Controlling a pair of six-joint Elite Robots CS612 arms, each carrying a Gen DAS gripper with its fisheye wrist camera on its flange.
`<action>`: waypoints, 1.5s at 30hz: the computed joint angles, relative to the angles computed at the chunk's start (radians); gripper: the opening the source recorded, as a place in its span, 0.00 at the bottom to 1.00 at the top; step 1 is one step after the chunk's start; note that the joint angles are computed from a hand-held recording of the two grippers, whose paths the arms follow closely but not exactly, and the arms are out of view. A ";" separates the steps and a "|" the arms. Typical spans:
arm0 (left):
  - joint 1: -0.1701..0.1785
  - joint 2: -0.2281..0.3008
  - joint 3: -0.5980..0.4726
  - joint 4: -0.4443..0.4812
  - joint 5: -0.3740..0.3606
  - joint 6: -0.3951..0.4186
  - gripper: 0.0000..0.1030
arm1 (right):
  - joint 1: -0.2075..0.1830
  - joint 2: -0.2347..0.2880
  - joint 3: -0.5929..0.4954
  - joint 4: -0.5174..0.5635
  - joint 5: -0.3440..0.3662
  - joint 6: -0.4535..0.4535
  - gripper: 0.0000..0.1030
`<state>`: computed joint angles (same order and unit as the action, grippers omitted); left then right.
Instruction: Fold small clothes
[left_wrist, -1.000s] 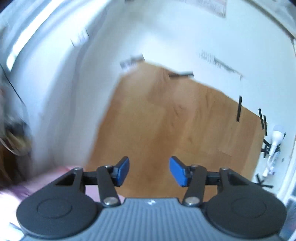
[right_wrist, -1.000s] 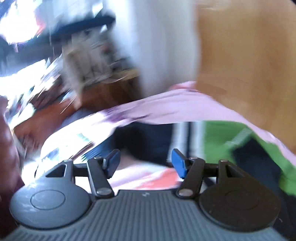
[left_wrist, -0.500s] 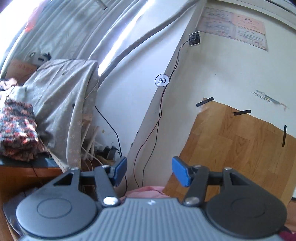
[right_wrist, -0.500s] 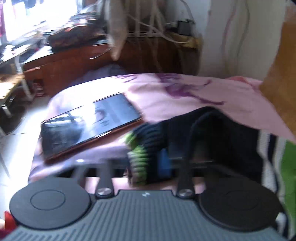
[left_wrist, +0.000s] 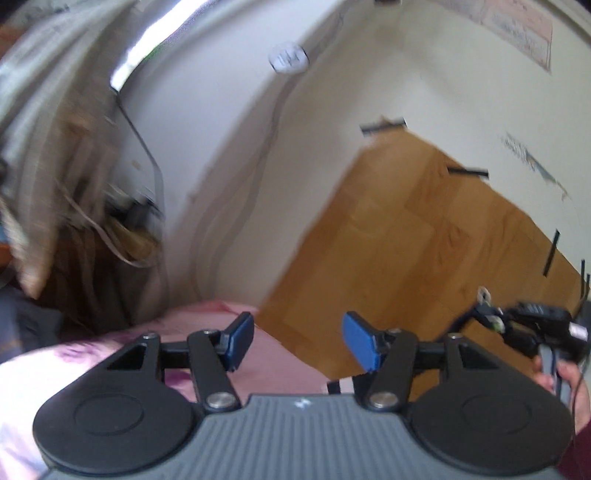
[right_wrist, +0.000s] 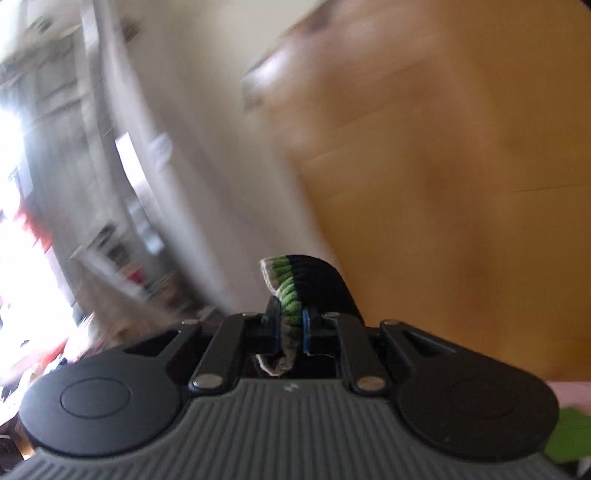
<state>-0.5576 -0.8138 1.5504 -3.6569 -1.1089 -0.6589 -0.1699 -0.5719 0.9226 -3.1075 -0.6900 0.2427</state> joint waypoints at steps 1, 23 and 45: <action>0.004 0.018 -0.042 0.033 -0.031 0.006 0.53 | -0.018 -0.001 0.014 -0.017 -0.016 0.036 0.13; 0.023 0.550 -1.030 0.914 -0.289 0.142 0.09 | -0.187 0.084 0.231 -0.373 0.058 0.426 0.14; 0.001 0.532 -0.999 0.878 -0.355 0.374 0.26 | -0.129 -0.005 0.337 -0.147 -0.397 -0.004 0.07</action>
<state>-0.5565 -0.2818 0.5517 -2.7789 -1.4644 -0.2848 -0.2989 -0.5765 1.2600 -3.2541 -1.0873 0.2389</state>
